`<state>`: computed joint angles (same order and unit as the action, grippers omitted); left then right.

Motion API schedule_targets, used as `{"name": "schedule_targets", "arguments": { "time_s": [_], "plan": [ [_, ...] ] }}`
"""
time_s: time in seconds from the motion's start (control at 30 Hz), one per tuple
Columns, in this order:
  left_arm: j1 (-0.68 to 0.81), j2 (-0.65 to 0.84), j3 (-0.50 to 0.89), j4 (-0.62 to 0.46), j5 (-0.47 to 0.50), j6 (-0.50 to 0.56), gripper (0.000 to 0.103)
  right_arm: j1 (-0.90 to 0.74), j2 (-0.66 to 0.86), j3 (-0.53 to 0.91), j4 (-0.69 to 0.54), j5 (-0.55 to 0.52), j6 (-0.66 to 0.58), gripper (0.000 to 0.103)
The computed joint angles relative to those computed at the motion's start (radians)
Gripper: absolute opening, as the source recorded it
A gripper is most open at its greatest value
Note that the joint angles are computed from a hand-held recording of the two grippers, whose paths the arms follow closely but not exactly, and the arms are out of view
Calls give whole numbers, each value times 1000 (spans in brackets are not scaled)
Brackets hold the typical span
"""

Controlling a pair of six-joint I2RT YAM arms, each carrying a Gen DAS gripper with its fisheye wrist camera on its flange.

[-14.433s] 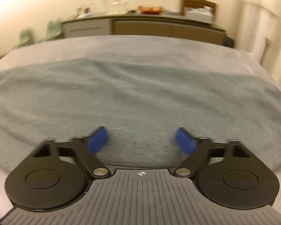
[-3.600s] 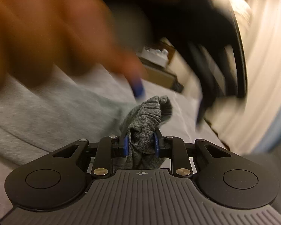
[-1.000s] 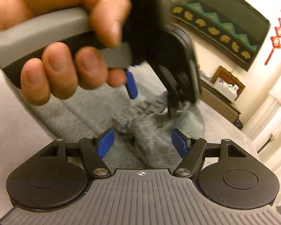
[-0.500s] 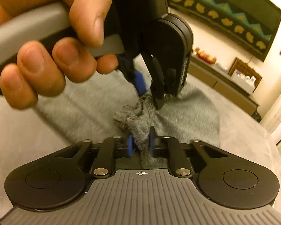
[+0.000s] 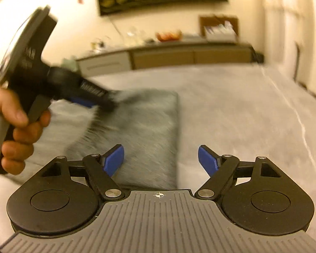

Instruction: Fold clothes

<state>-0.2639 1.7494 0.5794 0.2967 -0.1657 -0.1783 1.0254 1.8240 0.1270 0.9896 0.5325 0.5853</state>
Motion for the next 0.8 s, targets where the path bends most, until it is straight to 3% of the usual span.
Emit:
{"name": "schedule_targets", "arguments": {
  "time_s": [0.07, 0.13, 0.17, 0.2, 0.27, 0.3, 0.37, 0.43, 0.47, 0.5, 0.57, 0.67, 0.73, 0.77, 0.8],
  "plan": [
    [15, -16, -7, -8, 6, -10, 49, -51, 25, 14, -3, -79, -6, 72],
    [-12, -126, -64, 7, -30, -14, 49, -85, 46, 25, -3, -141, -19, 44],
    [-26, -183, -89, 9, -49, -14, 56, -72, 47, 27, 1, -131, -33, 31],
    [-57, -226, -97, 3, -59, 16, 70, -39, 36, 35, -15, -86, -50, 24],
    [-131, -295, -91, -17, -70, 106, 86, 45, 1, 53, -69, 35, -92, 18],
    [-145, -282, -56, -56, -30, 129, 89, 84, -12, 65, -96, 90, -111, 16],
    [-154, -216, 42, -156, 86, 162, 89, 132, -9, 95, -124, 161, -158, 15],
    [-163, -77, 161, -237, 100, 196, 89, 154, 22, 121, -103, 201, -221, 14],
    [-165, -14, 206, -260, 81, 205, 77, 162, 27, 128, -94, 216, -249, 14],
    [-146, 5, 209, -259, 91, 201, 42, 164, 36, 126, -58, 221, -286, 13],
    [-92, 6, 186, -244, 141, 187, 8, 190, 56, 115, 34, 240, -350, 12],
    [76, -222, -26, -152, 295, 195, 7, 255, 89, 86, 252, 251, -479, 12],
    [246, -358, -125, -155, 428, 227, 8, 280, 125, 93, 350, 202, -515, 32],
    [351, -379, -148, -171, 492, 262, 8, 289, 141, 101, 381, 174, -522, 55],
    [462, -389, -161, -193, 559, 304, 8, 291, 148, 122, 369, 143, -516, 61]
  ]
}}
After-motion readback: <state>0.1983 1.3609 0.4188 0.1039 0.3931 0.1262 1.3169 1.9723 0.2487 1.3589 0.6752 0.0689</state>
